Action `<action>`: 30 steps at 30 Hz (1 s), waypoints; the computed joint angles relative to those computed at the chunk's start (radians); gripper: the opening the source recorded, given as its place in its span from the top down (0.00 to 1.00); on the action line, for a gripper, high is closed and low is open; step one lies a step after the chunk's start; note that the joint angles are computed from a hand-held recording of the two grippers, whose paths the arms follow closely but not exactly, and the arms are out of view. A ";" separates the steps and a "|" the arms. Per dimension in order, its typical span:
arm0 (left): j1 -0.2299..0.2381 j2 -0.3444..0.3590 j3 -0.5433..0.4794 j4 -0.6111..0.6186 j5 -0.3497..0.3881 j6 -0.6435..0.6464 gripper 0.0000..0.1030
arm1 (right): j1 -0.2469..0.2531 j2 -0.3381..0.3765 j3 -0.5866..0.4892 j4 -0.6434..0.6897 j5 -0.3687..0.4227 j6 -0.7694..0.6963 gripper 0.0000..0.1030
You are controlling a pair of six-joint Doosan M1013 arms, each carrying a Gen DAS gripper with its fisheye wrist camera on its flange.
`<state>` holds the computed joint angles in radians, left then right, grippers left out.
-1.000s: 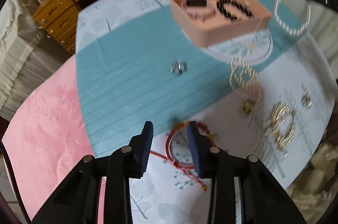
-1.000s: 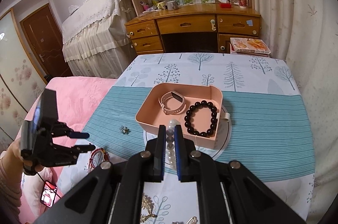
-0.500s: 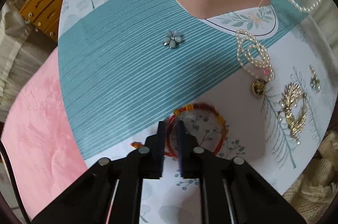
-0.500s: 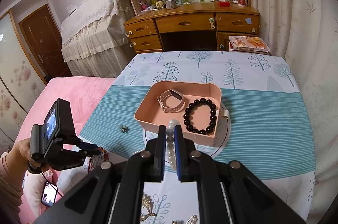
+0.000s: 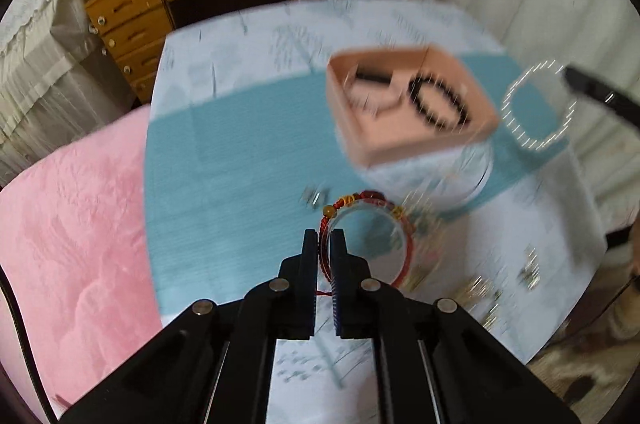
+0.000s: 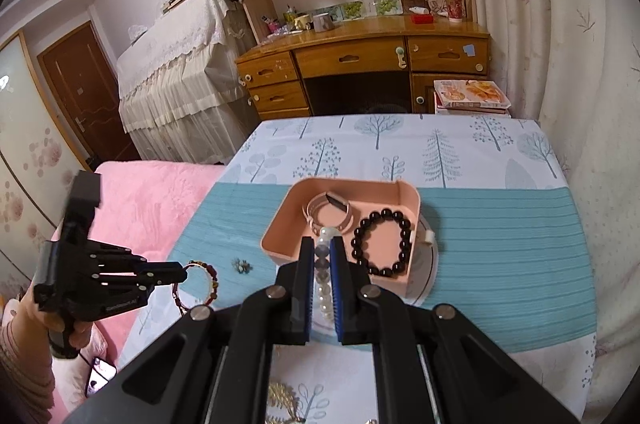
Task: Organize jewelry
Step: 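Lower both bracelets into the pink box and open both tools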
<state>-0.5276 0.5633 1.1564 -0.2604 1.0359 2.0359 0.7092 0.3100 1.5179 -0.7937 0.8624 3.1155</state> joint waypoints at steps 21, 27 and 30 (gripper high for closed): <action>-0.090 0.210 -0.283 -0.089 -0.014 -0.223 0.97 | -0.126 0.069 -0.035 0.212 -0.046 -0.097 0.92; -0.090 0.198 -0.255 -0.074 -0.062 -0.178 0.65 | -0.139 0.069 -0.017 0.280 -0.087 -0.140 0.91; -0.089 0.168 -0.210 -0.020 -0.130 -0.200 0.34 | -0.140 0.069 -0.014 0.297 -0.101 -0.150 0.82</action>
